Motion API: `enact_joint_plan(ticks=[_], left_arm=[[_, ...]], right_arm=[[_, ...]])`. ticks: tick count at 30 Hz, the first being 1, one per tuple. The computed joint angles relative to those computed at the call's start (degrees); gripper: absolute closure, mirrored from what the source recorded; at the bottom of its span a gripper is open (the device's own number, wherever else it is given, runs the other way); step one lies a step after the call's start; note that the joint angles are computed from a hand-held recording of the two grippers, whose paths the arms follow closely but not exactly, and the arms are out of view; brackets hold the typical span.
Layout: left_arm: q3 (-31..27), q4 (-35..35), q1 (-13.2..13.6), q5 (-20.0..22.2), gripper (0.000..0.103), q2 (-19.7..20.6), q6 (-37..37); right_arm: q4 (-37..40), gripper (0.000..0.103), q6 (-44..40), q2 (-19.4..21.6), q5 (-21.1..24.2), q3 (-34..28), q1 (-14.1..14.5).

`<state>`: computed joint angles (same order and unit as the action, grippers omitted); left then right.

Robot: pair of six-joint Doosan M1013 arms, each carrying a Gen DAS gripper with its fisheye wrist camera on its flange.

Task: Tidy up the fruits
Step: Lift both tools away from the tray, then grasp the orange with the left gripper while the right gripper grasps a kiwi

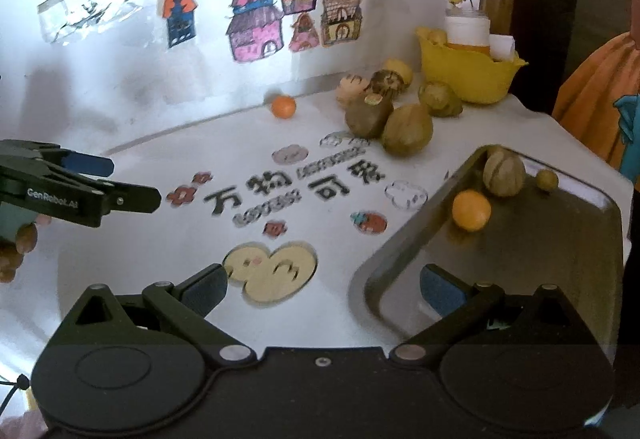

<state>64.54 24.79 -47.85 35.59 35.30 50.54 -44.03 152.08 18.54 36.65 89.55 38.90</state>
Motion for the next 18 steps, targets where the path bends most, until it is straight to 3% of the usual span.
enact_joint_plan(ticks=[12,18], left_arm=[[-11.57,-0.74,1.53,1.01,0.001,7.38,5.82],[-15.92,2.19,1.57,1.77,0.001,10.31,7.24]], right_arm=[[-0.3,0.001,-8.38,3.38,-1.49,-4.76,-4.04],[2.78,0.001,-22.88,5.29,-2.02,-8.25,-5.79]])
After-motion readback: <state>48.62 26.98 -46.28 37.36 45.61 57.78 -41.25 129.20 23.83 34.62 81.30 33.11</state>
